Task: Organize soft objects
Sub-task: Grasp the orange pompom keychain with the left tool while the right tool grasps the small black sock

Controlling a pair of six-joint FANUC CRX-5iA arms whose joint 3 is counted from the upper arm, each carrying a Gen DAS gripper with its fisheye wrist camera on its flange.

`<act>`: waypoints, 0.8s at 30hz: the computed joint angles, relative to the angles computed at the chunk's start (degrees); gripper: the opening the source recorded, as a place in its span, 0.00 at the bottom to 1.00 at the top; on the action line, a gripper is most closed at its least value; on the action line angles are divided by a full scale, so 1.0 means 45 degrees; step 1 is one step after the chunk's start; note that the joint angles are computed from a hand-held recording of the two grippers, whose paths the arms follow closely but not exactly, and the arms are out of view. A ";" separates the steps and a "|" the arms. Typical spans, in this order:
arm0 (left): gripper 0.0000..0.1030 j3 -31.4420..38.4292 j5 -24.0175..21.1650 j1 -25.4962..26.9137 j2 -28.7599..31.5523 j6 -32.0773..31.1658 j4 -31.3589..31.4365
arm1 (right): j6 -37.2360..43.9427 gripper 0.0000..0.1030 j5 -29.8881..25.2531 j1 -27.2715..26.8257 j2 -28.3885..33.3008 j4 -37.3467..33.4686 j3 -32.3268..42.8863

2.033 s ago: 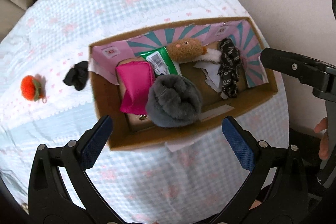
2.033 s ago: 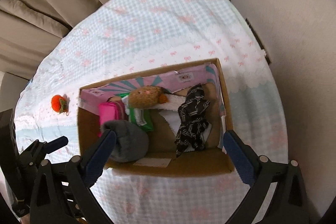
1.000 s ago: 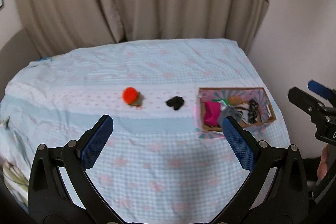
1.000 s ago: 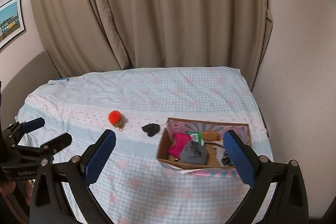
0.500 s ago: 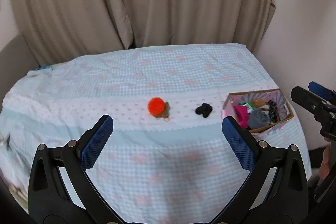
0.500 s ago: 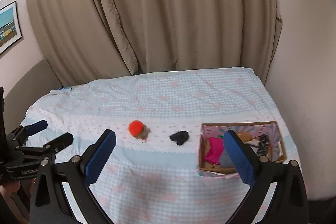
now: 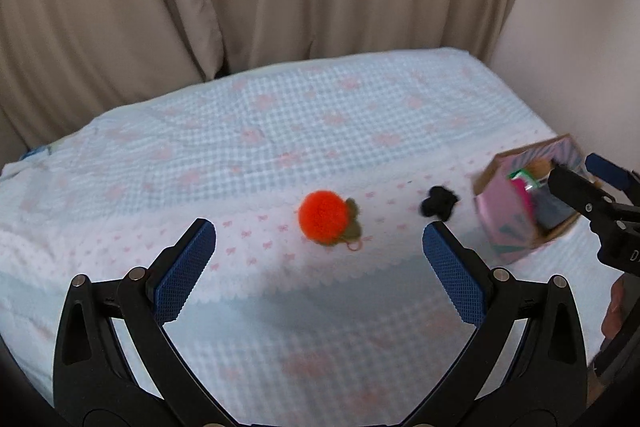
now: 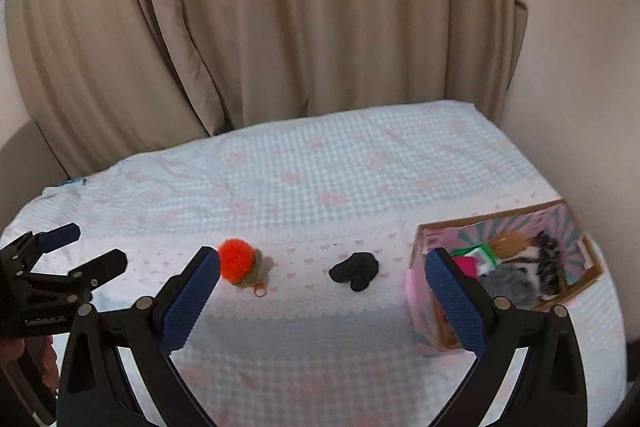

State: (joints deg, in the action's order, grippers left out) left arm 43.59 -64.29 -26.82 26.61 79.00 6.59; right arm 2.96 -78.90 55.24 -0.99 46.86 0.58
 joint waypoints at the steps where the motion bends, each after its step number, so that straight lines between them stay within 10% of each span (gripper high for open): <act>1: 1.00 -0.0140 0.0292 0.0051 0.0182 -0.0163 0.0110 | -0.0048 0.99 0.0259 -0.0171 0.0122 0.0029 -0.0203; 18: 0.92 0.1233 0.1845 -0.0174 0.4304 -0.0197 0.0627 | -0.1348 0.98 0.3070 -0.2781 0.2526 -0.0896 -0.1959; 24: 0.85 0.2345 0.1504 -0.0352 0.5370 -0.0035 0.0549 | -0.1251 0.80 0.3608 -0.3438 0.3037 -0.1336 -0.2054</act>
